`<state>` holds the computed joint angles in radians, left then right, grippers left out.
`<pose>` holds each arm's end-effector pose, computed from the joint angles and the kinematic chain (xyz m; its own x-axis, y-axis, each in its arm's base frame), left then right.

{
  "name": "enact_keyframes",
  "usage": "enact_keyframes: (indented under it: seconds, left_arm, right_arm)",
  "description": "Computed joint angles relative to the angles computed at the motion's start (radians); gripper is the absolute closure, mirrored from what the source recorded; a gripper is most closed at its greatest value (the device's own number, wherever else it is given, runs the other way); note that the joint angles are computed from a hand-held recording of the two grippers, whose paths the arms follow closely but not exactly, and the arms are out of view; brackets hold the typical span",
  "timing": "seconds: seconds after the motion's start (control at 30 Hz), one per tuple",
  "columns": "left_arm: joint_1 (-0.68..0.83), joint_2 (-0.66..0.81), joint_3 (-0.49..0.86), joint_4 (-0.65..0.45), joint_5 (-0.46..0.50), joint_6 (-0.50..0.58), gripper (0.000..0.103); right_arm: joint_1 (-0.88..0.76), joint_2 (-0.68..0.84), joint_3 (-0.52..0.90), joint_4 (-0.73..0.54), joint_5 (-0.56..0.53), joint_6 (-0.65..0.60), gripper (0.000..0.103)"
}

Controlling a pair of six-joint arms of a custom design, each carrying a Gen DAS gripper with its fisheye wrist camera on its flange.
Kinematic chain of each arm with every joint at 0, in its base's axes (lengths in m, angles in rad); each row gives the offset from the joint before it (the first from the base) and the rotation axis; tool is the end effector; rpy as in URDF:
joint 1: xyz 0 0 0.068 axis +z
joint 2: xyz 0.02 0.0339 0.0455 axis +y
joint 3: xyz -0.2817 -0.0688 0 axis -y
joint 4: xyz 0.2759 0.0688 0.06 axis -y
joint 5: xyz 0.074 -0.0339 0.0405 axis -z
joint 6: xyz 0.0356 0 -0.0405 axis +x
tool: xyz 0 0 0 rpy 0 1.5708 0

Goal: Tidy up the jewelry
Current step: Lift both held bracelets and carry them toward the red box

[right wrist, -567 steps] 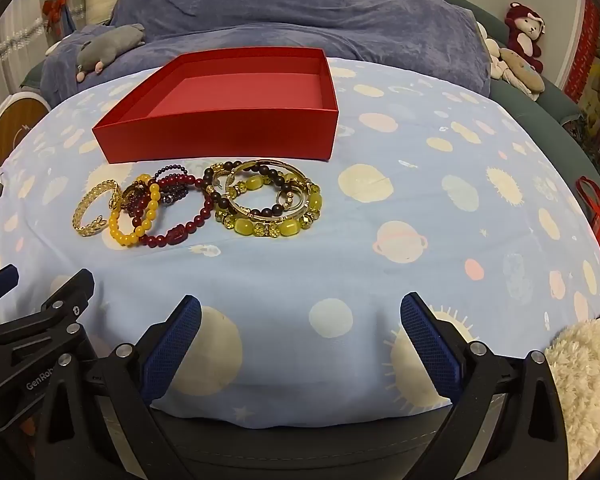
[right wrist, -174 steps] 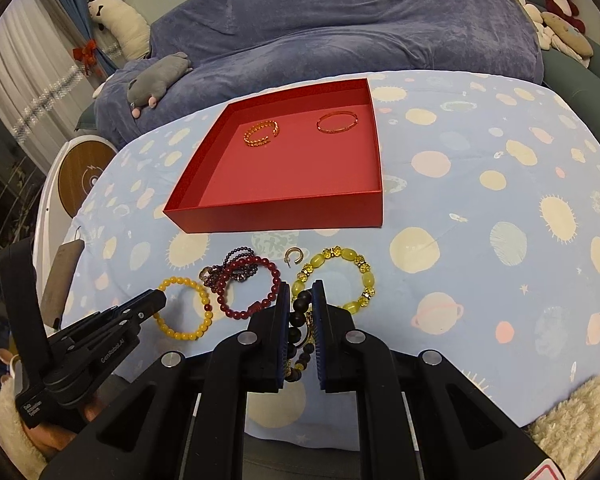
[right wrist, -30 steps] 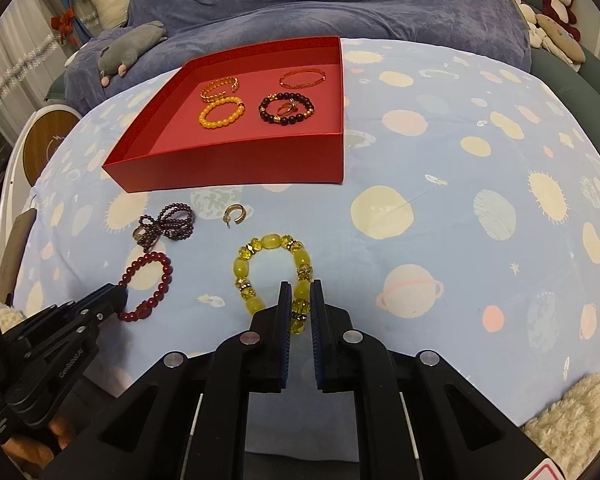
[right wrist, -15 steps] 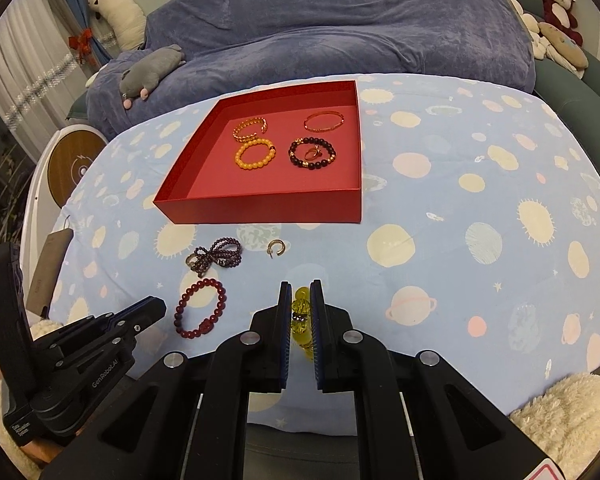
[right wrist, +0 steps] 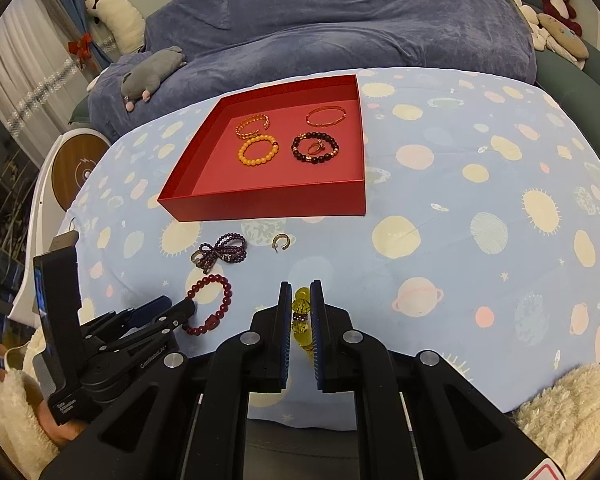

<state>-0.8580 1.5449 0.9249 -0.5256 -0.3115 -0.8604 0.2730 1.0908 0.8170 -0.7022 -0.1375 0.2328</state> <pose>0.2153 -0.2324 0.1854 -0.8717 -0.0950 -0.4807 -0.0359 0.9908 -0.1306 0.2230 0.0675 0.2560 -0.8548 -0.0020 -0.5190 -0.1478 0.9595 0.2397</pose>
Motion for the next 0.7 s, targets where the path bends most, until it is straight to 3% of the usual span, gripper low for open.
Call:
enact_keyframes:
  seconds: [0.1,0.2,0.5,0.7]
  left_arm:
    - [-0.005,0.031,0.028,-0.006,-0.007,0.036,0.071]
    - [-0.019,0.059,0.052,-0.015,-0.024,0.066,0.094]
    - [-0.022,-0.015,0.057,-0.021,0.018,0.055,0.096]
    - [-0.018,-0.066,0.138,-0.058,0.037,0.078,0.096]
  right_arm:
    - [0.0,0.008,0.001,0.004,-0.005,0.005,0.094]
    - [0.001,0.01,0.002,0.004,-0.005,0.007,0.094]
    - [-0.003,-0.001,0.024,-0.007,-0.014,0.009,0.094]
    - [-0.021,0.007,0.071,-0.02,-0.025,-0.003,0.094]
